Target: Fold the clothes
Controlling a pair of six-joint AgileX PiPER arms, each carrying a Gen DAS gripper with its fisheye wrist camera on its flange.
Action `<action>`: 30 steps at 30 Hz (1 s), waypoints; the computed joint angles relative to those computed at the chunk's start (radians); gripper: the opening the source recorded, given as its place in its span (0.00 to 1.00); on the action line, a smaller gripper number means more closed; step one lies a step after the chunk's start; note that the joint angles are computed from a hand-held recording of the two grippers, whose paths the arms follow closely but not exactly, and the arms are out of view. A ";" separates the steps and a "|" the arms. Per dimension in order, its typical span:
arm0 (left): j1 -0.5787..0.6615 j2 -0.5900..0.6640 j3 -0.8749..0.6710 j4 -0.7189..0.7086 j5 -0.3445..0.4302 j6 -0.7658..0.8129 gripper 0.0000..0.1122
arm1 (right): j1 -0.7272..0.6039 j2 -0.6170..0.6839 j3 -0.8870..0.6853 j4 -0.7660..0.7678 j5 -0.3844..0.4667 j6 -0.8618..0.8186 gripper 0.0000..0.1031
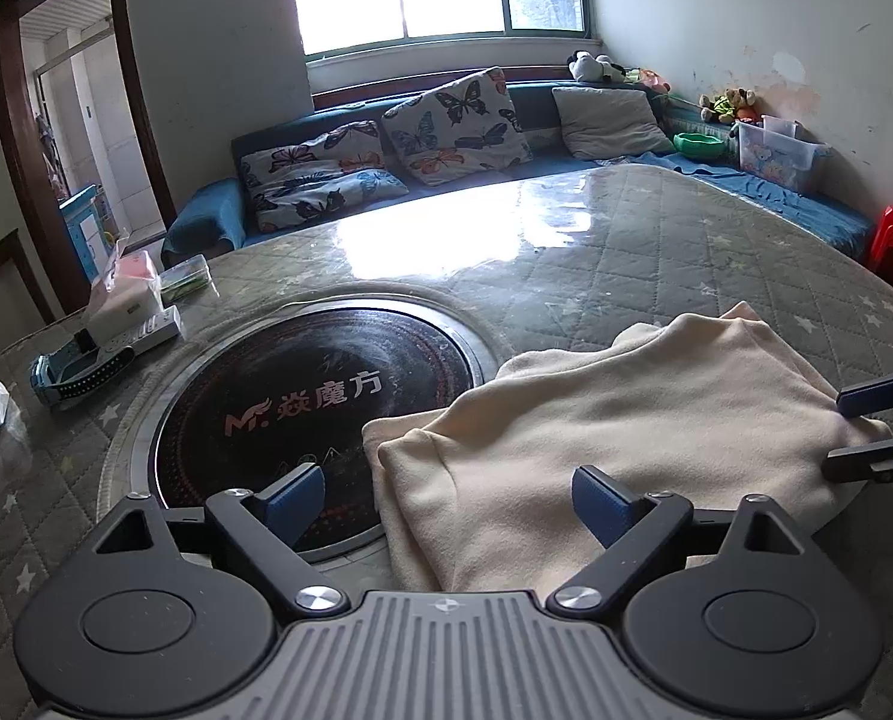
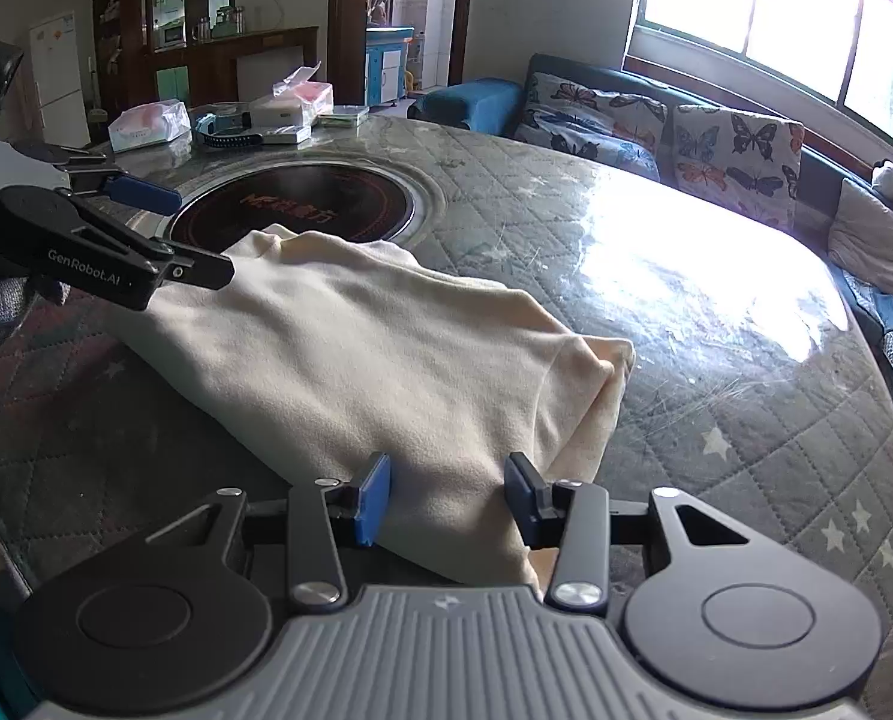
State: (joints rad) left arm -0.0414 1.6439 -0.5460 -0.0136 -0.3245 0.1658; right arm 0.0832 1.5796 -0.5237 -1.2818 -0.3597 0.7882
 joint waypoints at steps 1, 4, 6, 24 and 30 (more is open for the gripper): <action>-0.002 0.000 0.001 -0.010 0.000 0.007 0.83 | 0.001 -0.002 0.001 0.000 0.000 0.000 0.42; -0.002 0.000 0.005 -0.024 -0.003 0.019 0.84 | 0.004 -0.008 0.003 0.004 0.002 -0.001 0.42; -0.006 0.001 0.008 -0.042 -0.007 0.035 0.85 | 0.007 -0.010 0.004 0.009 0.003 -0.002 0.42; -0.023 0.010 0.020 -0.162 -0.039 0.146 0.92 | 0.092 0.015 -0.032 0.040 0.006 -0.001 0.43; -0.019 0.016 0.016 -0.161 -0.036 0.142 0.92 | 0.108 0.041 -0.040 0.066 0.014 -0.023 0.44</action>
